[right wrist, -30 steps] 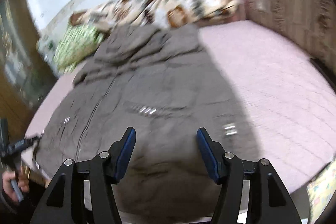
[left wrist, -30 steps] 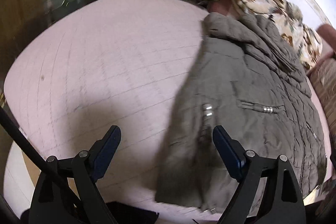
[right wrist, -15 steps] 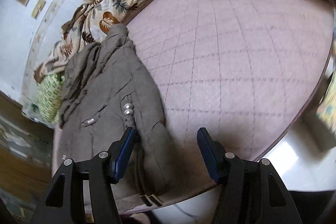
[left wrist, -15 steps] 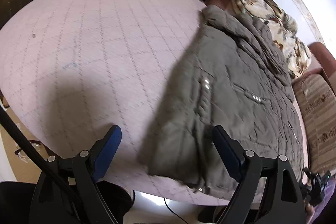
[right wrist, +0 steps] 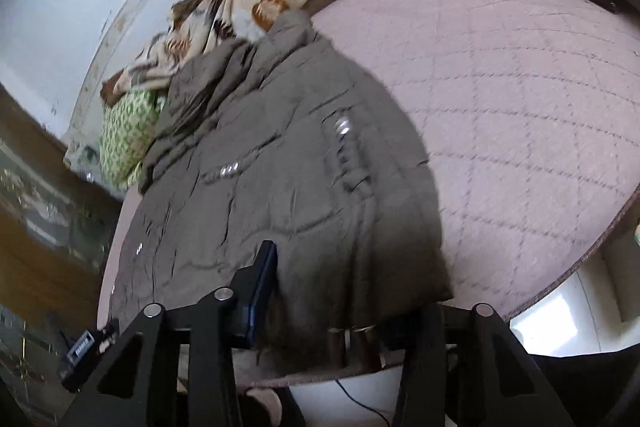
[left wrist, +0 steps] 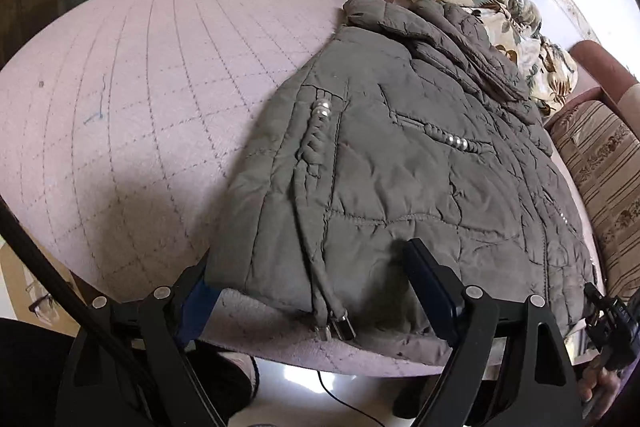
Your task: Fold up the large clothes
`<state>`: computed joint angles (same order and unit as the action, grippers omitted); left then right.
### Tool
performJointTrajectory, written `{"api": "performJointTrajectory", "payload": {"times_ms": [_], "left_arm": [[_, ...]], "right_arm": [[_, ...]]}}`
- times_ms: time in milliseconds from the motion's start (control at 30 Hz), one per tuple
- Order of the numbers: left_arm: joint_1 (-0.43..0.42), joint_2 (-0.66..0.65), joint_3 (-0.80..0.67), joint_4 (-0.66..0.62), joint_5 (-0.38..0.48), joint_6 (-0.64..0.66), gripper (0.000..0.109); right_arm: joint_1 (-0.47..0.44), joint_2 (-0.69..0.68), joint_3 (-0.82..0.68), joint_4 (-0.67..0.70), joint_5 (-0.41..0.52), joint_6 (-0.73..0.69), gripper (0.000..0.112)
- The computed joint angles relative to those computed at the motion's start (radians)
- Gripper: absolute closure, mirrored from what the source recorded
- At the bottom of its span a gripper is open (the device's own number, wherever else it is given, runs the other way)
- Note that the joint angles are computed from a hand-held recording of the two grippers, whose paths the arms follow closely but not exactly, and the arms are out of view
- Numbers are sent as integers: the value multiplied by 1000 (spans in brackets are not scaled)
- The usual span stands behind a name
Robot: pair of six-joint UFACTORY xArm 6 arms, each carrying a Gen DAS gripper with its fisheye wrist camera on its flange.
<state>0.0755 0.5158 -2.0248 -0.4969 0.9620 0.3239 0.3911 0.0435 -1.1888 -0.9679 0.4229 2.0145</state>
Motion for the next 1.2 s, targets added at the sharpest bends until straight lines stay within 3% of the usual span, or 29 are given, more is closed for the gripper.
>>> {"api": "performJointTrajectory", "payload": {"times_ms": [133,200,333,367,500,567,733,800,833,900,1067,1200], "left_arm": [[-13,6,4,20,-46,-10,22],[-28,5,9,47,-76,-8,22],[-56,-44,90,73,-168,50,49],[-69,-65,129,102,-218,62,50],[-95,-102,211,158,-331,84,52],[-100,-111,237,158,-369,87,52],[-109,-104,232,221,-394,80,54],[-118,-125,270,242,-449,91,69],[-123,-135,288,248,-480,106,78],[-133,-153,328,294,-554,100,84],[-142,-190,392,316,-684,121,86],[-148,-223,439,310,-773,159,87]], "right_arm": [[-22,23,-7,30,-30,-19,63],[-28,37,-19,4,-45,-8,53],[-4,67,-66,-26,24,-43,51],[-2,71,-73,-31,31,-50,51],[-11,62,-58,-53,11,-13,56],[-16,61,-57,-1,1,-70,58],[-12,74,-80,71,25,-152,59],[-15,69,-76,21,6,-110,81],[-10,71,-87,10,15,-128,84],[38,92,-158,3,143,-247,92],[150,145,-314,-111,426,-416,96],[197,172,-385,-169,548,-493,96]]}}
